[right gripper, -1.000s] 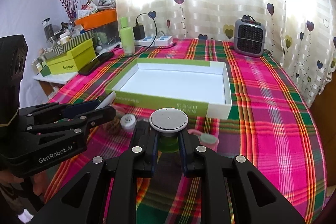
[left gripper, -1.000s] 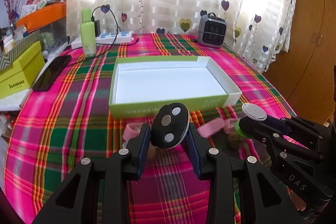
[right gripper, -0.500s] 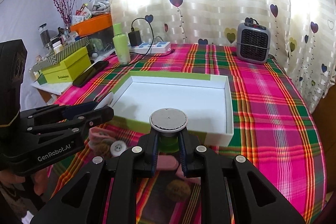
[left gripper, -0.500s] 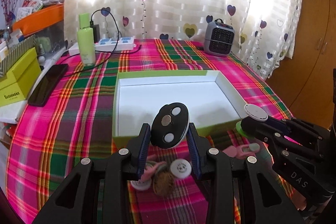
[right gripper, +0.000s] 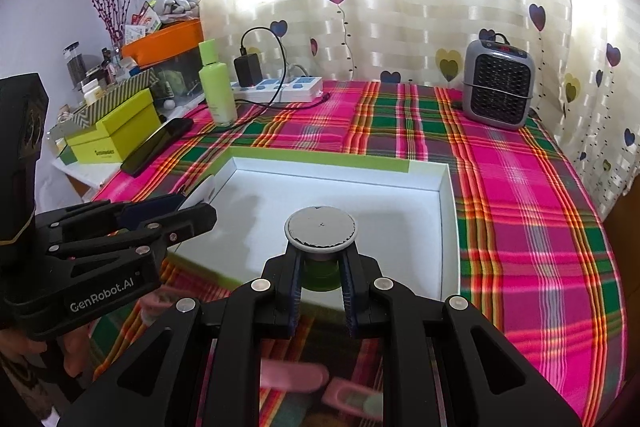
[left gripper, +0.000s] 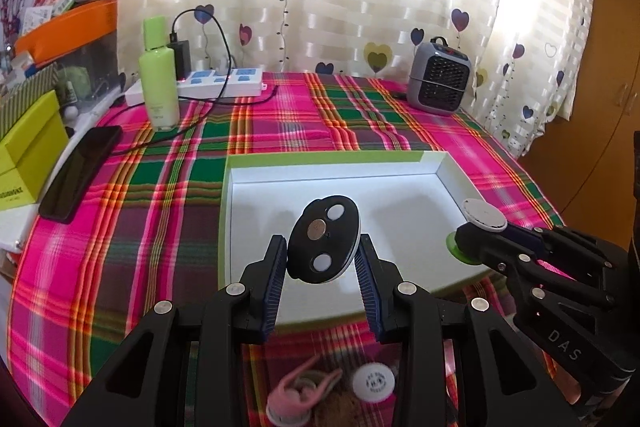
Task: Organize objects
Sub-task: 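Carry black oval and green-white spool over the white box with both grippers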
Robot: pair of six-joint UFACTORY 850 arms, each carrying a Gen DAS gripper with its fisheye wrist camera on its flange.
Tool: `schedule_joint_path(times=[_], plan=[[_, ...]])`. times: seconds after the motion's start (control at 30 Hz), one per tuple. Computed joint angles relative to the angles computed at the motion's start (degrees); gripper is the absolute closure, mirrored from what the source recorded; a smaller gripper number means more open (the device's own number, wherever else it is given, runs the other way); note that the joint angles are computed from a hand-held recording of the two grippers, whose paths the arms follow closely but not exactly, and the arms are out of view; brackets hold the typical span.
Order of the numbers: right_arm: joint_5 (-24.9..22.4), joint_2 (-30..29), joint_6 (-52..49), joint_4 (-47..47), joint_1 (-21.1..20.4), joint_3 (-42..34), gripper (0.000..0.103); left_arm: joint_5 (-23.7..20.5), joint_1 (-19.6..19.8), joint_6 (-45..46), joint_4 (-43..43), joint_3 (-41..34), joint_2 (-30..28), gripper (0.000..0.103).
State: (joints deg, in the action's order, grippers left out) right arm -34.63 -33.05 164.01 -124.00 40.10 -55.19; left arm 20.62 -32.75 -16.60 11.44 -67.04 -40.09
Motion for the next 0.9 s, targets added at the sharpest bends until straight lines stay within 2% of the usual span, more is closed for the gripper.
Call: schedule_joint_path(times=[0.17, 0.33, 0.5, 0.83, 0.9], plan=[[1.8, -1.5, 1.3, -4.0, -2.0, -2.1, 0.085, -2.1, 0.3, -0.2, 0.6, -3.8, -2.4, 0.070], [4.1, -3.1, 1.5, -5.1, -3.9, -4.5, 0.085, -4.8, 1.1, -8.3, 8.4, -7.6, -4.9, 0.070], [5.8, -4.7, 0.3, -4.7, -5.1, -6.8, 0.085, -7.1, 1.2, -8.3, 8.3, -10.4, -6.8, 0.070], [10.6, -7.8, -6.6, -0.2, -7.4, -11.8, 0.085, -11.1, 1.5, -21.6, 21.8, -16.6, -10.3, 0.070], [11.7, -8.2, -7.8, 1.1, -7.7, -12.6, 0.085, -12.0, 1.5, -27.2, 27.6, -17.7, -10.9, 0.070]])
